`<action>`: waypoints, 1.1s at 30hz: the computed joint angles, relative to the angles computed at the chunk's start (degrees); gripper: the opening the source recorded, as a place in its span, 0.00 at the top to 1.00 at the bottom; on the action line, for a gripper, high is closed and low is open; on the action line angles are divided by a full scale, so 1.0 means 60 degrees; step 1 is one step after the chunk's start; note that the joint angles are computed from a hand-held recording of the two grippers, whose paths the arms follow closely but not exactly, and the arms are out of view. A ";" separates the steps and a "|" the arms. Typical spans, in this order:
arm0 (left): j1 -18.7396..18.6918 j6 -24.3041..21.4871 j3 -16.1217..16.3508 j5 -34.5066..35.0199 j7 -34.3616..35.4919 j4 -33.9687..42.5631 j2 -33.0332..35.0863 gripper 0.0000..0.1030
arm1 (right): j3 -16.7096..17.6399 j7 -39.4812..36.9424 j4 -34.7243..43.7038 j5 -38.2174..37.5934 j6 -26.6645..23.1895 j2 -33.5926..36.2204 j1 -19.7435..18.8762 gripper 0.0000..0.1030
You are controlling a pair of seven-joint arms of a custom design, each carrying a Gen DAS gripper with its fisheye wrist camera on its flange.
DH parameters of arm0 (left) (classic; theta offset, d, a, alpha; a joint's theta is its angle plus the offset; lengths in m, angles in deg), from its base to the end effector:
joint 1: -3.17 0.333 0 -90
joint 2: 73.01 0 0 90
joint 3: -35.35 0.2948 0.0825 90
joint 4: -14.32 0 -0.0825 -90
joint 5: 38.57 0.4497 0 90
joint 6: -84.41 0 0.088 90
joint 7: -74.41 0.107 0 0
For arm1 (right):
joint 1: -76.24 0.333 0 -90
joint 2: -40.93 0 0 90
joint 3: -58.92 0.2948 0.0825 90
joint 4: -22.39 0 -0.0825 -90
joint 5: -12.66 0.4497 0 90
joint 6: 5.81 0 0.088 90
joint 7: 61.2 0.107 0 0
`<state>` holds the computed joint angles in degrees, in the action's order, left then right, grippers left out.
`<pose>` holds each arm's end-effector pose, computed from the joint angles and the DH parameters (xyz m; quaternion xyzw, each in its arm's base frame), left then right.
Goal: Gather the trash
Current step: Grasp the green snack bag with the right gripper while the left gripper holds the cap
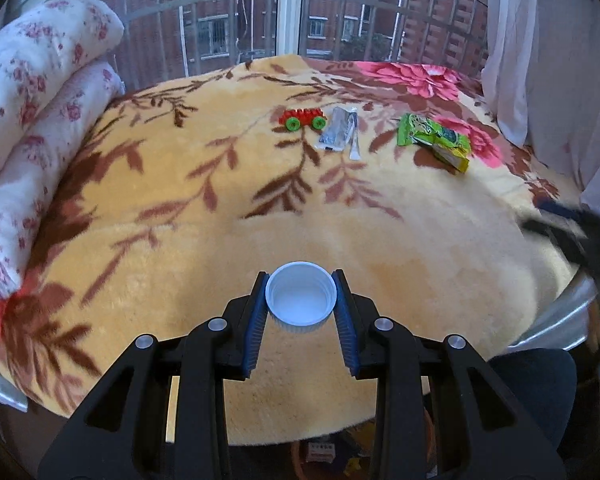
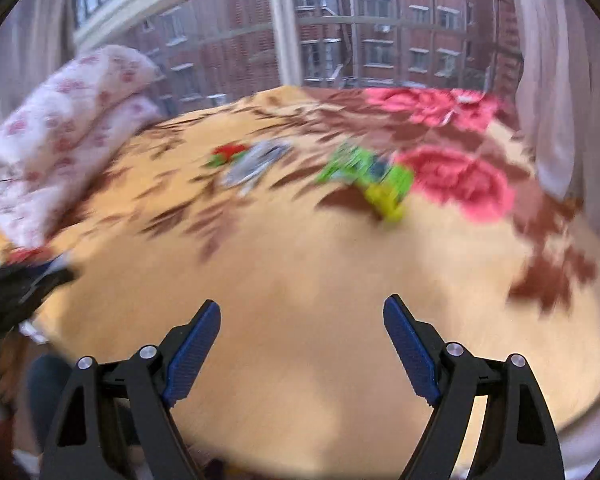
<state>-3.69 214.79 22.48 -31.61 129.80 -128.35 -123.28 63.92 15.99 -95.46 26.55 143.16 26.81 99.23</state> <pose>0.3912 -0.1528 0.6096 -0.7365 0.5821 -0.2492 0.2377 0.5325 0.2821 0.5985 -0.8054 0.4445 -0.1630 0.3565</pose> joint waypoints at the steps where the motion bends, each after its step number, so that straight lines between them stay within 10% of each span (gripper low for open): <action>1: -0.0018 0.0016 0.0017 -0.0025 -0.0013 -0.0050 -0.0045 0.70 | 0.0111 0.0360 0.0725 -0.0443 -0.0094 0.0669 -0.0174 0.20; 10: 0.0030 0.0175 0.0298 -0.0349 0.0107 -0.0203 0.0051 0.70 | 0.0066 0.2321 0.5027 -0.3444 -0.1207 0.4376 -0.0161 0.20; 20: 0.0323 0.0392 0.0429 -0.0416 0.0260 -0.0049 0.0443 0.70 | -0.0369 0.2394 0.9217 -0.3912 -0.3274 0.7490 0.0304 0.29; 33: 0.0371 0.0404 0.0372 -0.0443 0.0290 -0.0002 0.0470 0.70 | -0.0397 0.2494 0.8795 -0.3427 -0.3212 0.7187 0.0230 0.54</action>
